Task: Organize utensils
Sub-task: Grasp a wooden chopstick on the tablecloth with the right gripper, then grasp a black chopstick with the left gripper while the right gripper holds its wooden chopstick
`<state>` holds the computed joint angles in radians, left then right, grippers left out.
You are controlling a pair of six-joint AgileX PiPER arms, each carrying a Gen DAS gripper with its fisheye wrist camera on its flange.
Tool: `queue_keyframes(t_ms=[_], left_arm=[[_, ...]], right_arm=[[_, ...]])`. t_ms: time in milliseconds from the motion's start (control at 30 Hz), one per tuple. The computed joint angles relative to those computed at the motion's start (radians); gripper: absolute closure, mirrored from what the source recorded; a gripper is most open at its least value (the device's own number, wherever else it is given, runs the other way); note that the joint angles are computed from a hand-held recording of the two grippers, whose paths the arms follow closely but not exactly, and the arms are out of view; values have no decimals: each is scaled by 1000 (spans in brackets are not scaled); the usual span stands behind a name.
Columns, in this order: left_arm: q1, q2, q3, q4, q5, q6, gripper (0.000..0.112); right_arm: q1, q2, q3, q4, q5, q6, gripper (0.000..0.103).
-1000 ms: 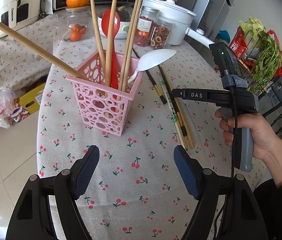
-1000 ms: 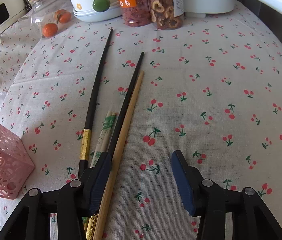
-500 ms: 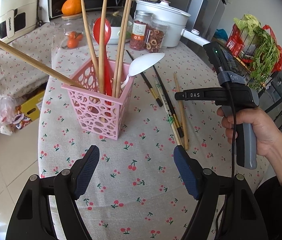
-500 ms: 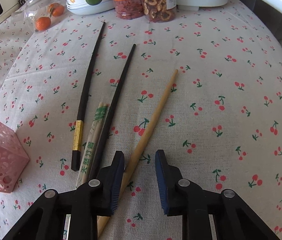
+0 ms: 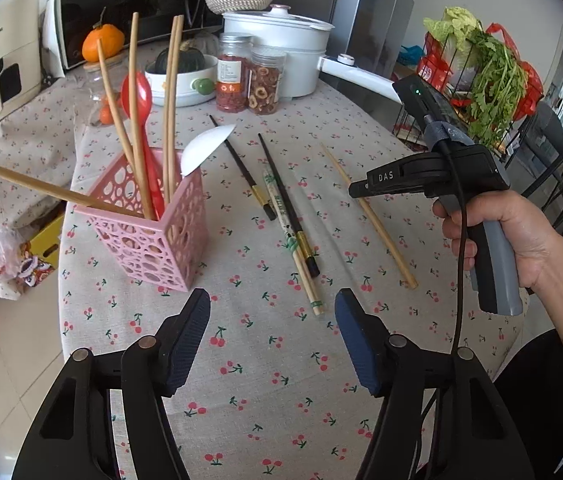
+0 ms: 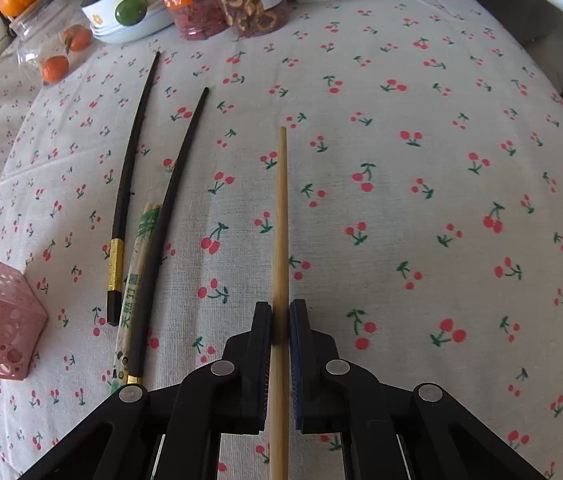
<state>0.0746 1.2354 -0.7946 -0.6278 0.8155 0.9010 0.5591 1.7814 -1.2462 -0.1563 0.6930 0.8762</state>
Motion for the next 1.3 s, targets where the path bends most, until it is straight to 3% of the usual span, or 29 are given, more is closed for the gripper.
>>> queue_keyframes(t_ms=[233,433,567,633,733,1000,1067,1200,1300], left_arm=[[-343,61,-30,235,-178,-384,66],[-541,308,-238,507,-224,-806,67],[-556,517,-482,626,-165,-992,68],[-544,626,-616,659,-113,-1067,74],[-523,763,-805,674,-22,-1124,82],[-533,996,-1144,804,167,-1195,85],[-528,1041,-1202,794,218,-1182,89],[-518,1044,-1206,755,224,-1153,104],[-514,1022,-1188,724,240,-1136,107]], right_arm=[[-114,-229,202,113,-74,-83,99],[-193,-304,280,246,-90,-247,98],[-238,-323,306,330,-105,-343,98],[-272,-337,319,390,-109,-399,98],[-313,-350,325,460,-108,-465,98],[-361,-380,327,559,-107,-563,98],[-359,-375,323,564,-104,-569,98],[-346,-367,312,545,-104,-548,98],[-339,-368,302,542,-104,-543,98]])
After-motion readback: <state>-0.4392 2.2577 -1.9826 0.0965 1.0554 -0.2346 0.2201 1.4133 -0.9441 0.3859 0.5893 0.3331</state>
